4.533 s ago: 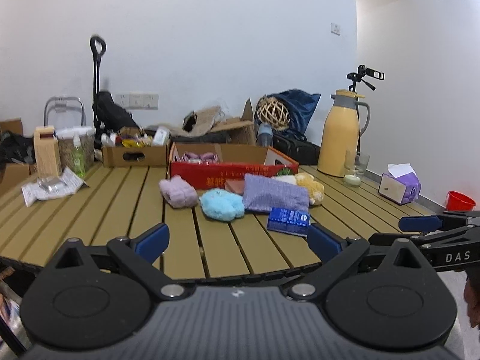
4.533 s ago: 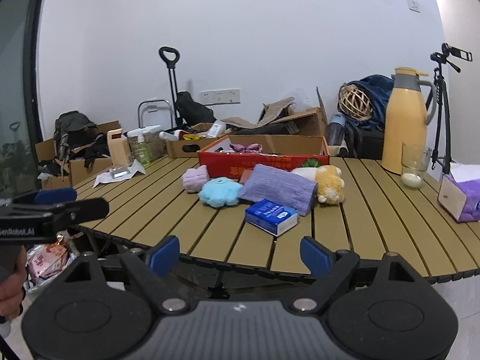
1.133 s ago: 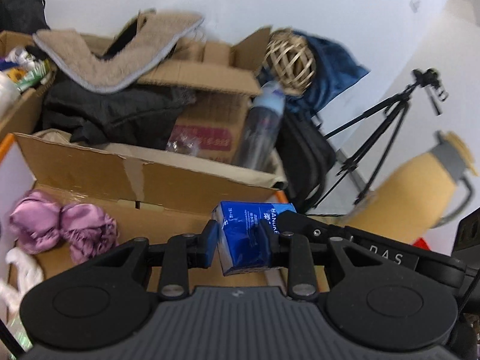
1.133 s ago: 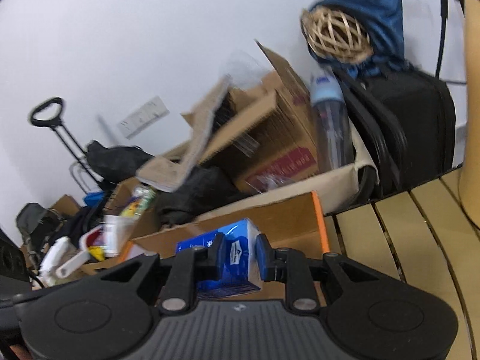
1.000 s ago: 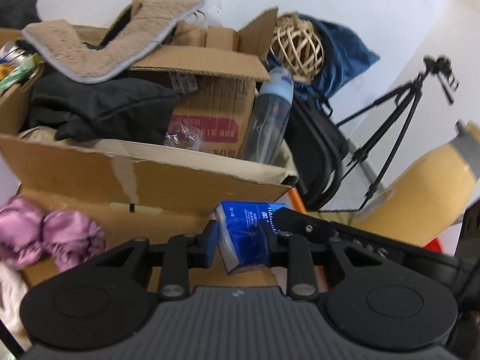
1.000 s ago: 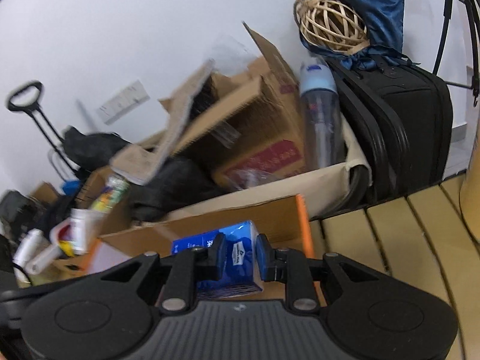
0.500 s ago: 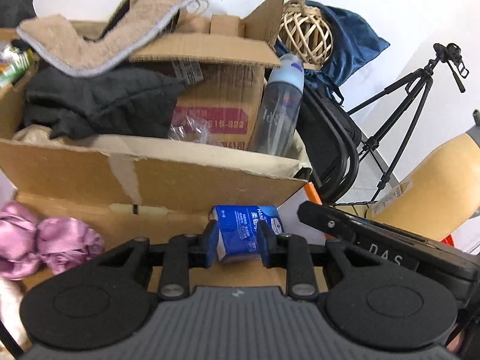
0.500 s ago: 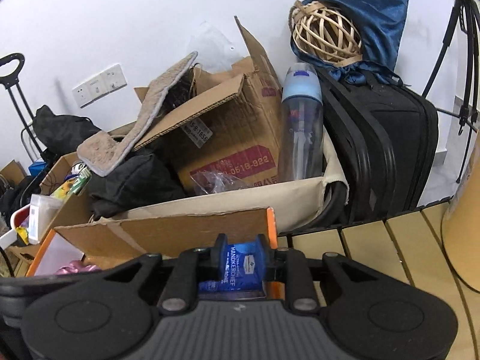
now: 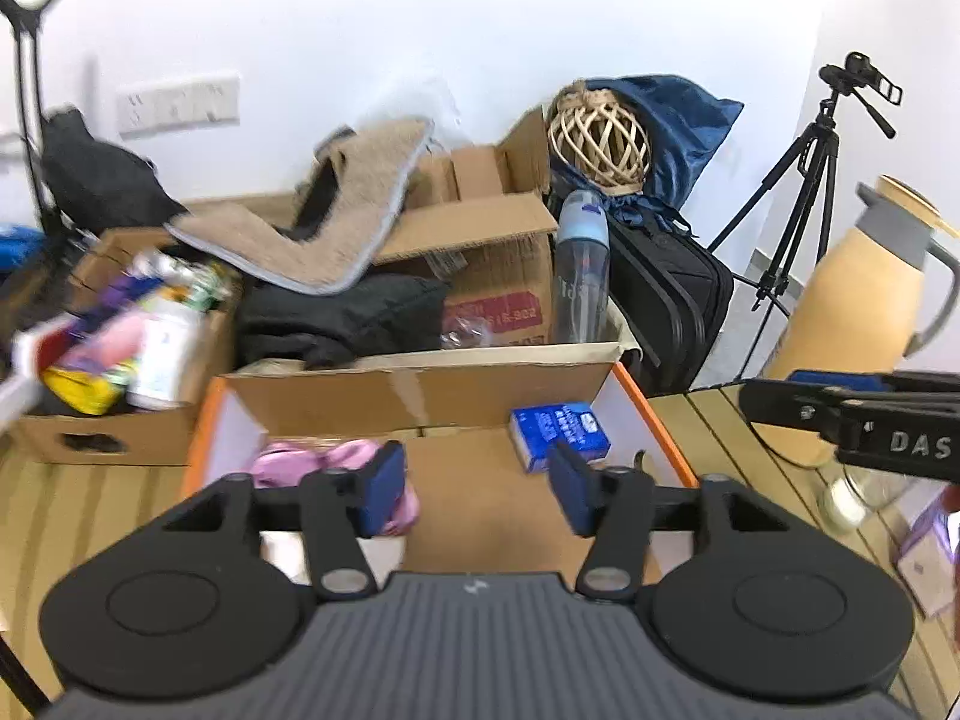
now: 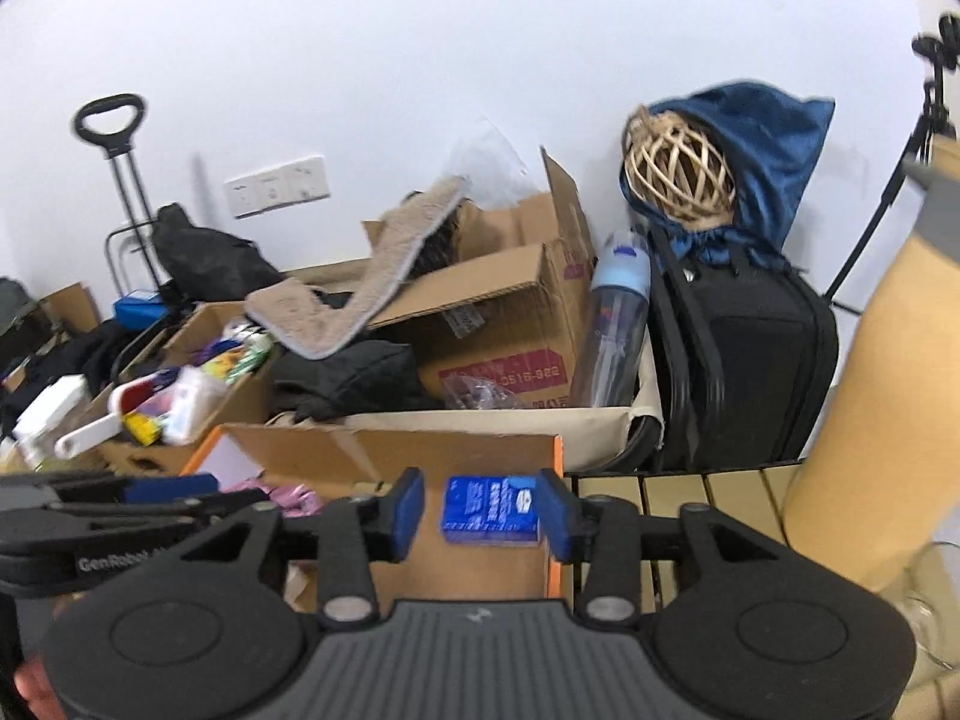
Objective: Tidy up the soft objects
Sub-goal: 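Withdraw both grippers from the box back over the table items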
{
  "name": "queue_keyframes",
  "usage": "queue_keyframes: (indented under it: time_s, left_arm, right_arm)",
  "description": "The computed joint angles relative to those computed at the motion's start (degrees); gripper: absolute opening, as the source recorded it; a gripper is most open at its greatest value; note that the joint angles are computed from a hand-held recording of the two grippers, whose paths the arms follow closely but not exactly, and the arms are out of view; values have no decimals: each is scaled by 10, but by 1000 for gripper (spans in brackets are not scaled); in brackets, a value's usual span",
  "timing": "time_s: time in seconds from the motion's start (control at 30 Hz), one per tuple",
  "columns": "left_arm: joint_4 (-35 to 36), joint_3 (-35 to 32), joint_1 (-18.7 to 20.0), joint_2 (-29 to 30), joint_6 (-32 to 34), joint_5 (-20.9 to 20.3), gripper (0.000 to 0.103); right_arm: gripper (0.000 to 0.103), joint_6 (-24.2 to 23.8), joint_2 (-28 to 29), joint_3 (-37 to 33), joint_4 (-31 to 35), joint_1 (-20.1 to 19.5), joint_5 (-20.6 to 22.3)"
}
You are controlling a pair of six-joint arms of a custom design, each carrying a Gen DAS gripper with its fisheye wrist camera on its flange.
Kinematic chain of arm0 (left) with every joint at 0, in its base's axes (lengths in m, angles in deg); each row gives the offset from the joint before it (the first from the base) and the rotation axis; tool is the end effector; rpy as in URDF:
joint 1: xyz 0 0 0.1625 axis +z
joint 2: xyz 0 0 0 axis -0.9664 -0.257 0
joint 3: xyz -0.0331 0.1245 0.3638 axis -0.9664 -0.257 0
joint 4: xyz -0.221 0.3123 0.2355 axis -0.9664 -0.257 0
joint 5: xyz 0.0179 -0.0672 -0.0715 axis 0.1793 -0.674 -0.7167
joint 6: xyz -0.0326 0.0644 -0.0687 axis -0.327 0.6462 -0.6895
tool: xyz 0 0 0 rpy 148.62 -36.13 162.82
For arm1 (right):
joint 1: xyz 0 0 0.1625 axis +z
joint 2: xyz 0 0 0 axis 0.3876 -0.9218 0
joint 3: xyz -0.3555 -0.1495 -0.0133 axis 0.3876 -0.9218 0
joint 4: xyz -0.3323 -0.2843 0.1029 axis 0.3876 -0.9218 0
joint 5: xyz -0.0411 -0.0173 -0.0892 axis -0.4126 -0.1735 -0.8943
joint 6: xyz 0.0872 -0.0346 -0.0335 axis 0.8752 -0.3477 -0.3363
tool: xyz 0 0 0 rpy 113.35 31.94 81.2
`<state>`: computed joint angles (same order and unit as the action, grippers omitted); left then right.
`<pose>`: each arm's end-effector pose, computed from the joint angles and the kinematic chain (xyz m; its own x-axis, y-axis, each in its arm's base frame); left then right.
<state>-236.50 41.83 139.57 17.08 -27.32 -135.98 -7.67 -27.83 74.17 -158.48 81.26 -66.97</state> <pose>-0.1489 -0.7547 0.2964 -0.7568 0.2052 -0.6206 0.5900 0.6229 -0.5136 0.2922 -0.7954 0.1162 -0.8096 -0.1670 0.5627 -0.5282 0.6253 -0.5745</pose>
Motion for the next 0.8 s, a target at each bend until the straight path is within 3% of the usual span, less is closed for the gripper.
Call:
queue_keyframes:
  time_s: [0.33,0.57,0.8]
  left_arm:
    - [-117,231,-69,-187,47,68,99]
    - [-235,405,-115,-313,90,98,103]
    - [-338,584,-141,-454,103,99,103]
  right_arm:
    - [70,-34,-141,231,-111,55,-8]
    - [82,-79,-215,405,-260,78,12]
    - [88,-129,-242,569,-458,85,16]
